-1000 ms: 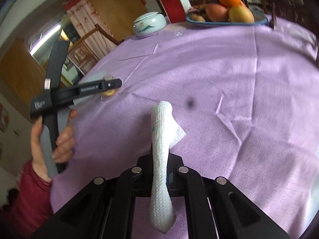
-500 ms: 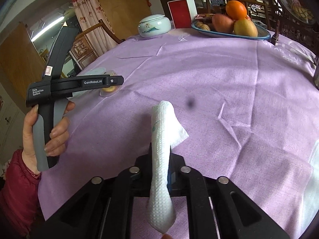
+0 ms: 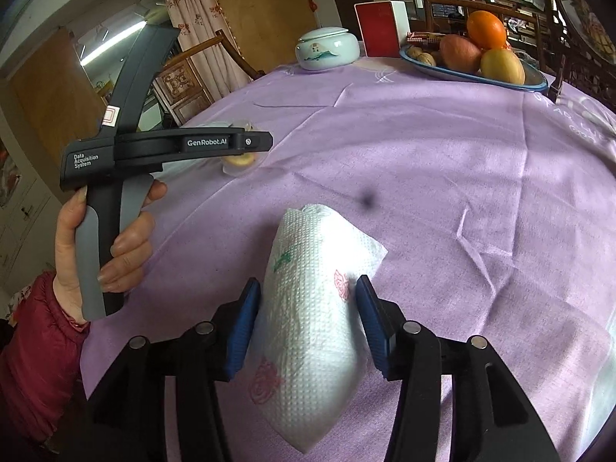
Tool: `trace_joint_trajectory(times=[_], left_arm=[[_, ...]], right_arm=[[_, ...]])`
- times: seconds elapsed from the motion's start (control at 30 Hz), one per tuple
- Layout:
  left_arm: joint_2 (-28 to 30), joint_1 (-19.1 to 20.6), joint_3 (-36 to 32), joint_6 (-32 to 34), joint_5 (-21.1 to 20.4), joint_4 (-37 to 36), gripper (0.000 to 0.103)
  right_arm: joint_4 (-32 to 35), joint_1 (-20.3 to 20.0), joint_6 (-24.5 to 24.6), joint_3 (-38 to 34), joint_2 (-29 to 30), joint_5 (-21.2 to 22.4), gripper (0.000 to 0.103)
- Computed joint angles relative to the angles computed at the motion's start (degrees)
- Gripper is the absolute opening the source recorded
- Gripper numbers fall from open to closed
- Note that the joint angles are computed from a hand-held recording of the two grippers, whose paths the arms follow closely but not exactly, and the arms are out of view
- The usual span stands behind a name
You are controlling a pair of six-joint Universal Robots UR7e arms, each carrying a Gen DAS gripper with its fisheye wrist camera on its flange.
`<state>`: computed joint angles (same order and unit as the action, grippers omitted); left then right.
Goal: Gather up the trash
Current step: 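Lift the cup with the left gripper while the right lifts the napkin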
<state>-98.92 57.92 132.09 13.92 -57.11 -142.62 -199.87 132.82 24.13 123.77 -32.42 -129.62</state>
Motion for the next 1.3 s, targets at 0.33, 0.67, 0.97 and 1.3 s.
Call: trace_joint_trajectory(times=[0.33, 0.67, 0.97, 1.3], left_arm=[[-2.0, -0.1, 0.5, 1.8, -3.2, -1.9, 0.055], [-11.8, -1.8, 4.3, 3.9, -5.0, -2.0, 0.054], [-28.0, -4.6, 3.7, -0.8, -2.8, 17.3, 0.054], [-45.8, -2.6, -4.5, -1.3, -1.9, 35.4, 0.054]], right_arm=[[0.8, 2.3, 2.3, -1.0, 0.8, -6.0, 0.018], [-1.9, 3.0, 3.6, -0.5, 0.6, -9.3, 0.021], [-2.6, 3.3, 5.1, 0.3, 0.2, -10.4, 0.025], [-10.2, 8.2, 6.6, 0.6, 2.1, -13.8, 0.025]])
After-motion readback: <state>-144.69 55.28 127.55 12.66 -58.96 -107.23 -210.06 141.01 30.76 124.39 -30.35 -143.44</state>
